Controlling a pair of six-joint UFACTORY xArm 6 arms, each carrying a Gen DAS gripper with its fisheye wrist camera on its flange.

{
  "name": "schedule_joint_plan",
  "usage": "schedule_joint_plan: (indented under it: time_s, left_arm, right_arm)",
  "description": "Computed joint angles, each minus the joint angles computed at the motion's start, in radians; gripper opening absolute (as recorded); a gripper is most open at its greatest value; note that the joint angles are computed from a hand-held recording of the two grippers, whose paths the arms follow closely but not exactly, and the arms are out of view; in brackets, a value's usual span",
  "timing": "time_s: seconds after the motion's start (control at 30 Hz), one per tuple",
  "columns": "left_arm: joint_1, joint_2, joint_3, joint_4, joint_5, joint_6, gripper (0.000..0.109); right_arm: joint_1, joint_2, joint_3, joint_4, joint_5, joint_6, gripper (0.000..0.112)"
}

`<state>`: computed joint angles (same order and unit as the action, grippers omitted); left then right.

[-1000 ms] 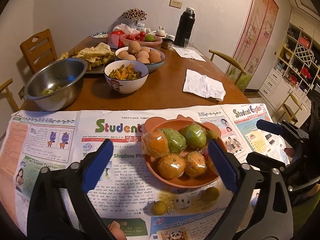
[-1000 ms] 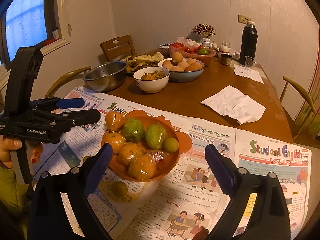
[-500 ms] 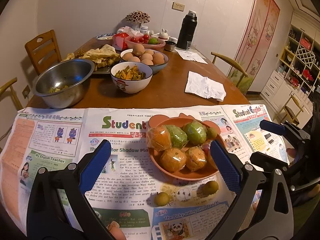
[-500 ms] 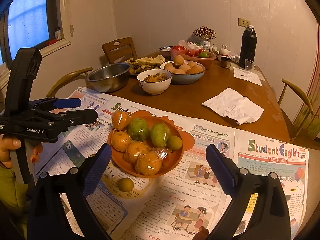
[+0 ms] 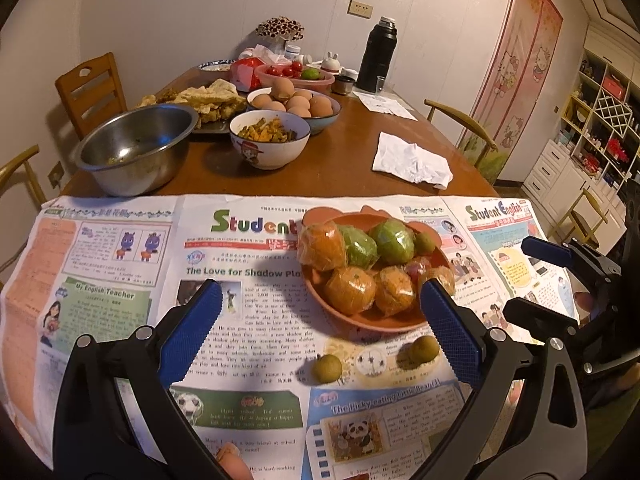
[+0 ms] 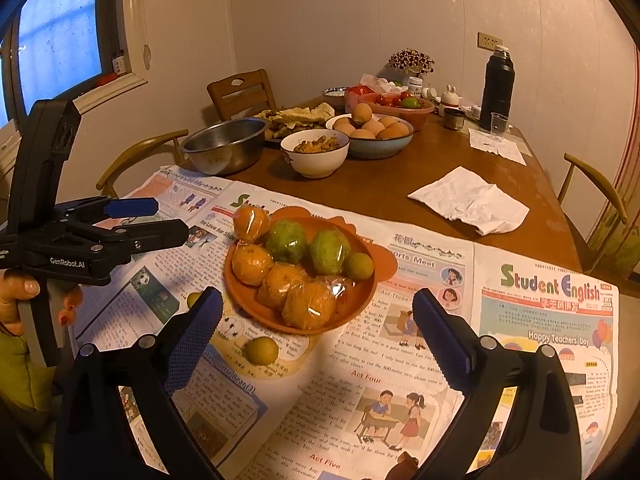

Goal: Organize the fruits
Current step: 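Withdraw both open tools from the plate toward the loose green citruses, then grasp a small green citrus with the left tool while the right tool grasps another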

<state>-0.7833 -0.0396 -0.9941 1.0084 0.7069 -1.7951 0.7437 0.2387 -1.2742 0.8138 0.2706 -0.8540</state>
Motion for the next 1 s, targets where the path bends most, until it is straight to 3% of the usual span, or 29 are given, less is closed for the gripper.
schedule_joint_plan:
  time_s: [1.0]
  left_arm:
    - [-0.048,-0.008,0.078,-0.04,-0.006,-0.05,0.093]
  right_arm:
    - [0.02,-0.027,0.089,-0.021,0.006,0.014,0.096]
